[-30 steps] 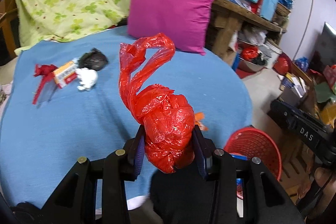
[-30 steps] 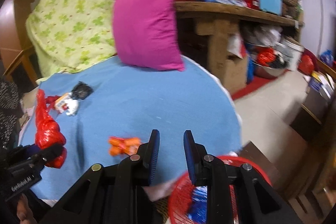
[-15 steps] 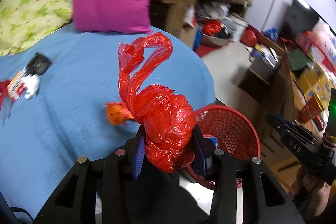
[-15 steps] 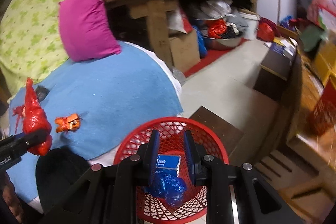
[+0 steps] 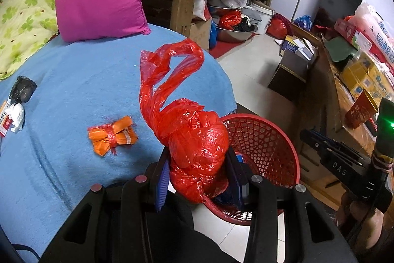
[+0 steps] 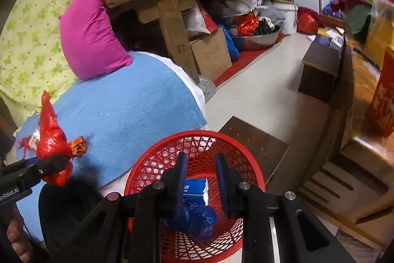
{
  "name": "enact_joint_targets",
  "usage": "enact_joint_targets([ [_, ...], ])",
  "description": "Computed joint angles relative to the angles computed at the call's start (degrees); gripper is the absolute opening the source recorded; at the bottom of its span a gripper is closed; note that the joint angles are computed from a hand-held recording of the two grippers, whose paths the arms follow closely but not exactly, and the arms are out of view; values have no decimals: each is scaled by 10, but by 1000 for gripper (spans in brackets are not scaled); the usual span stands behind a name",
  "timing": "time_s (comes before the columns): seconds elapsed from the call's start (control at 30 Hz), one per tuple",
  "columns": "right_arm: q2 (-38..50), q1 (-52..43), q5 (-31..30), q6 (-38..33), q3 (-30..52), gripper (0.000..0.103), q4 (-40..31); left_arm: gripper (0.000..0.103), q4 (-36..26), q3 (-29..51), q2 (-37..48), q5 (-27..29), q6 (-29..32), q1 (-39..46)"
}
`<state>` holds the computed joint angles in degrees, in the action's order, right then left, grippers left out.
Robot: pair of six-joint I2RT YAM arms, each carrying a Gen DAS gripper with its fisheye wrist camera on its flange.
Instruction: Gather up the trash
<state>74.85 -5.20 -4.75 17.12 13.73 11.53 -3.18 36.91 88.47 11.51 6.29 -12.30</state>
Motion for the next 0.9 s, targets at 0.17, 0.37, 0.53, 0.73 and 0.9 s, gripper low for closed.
enact_joint_targets([
  [0.17,93,84,-9,26,78,31,45,44,-9,-22,-58,14,8,107],
  [0.37,314,302,-24,30,379,67,18,44,-24,8,-88,61,41,380],
  [0.53,535,432,-10,7,733,84,-108,44,-19,88,14,80,65,527],
  [0.73,613,469,27,41,860,81,-169,44,-9,120,72,104,89,583],
  [0.9,388,421,116,35,515,83,-101,44,-10,117,81,105,85,545],
])
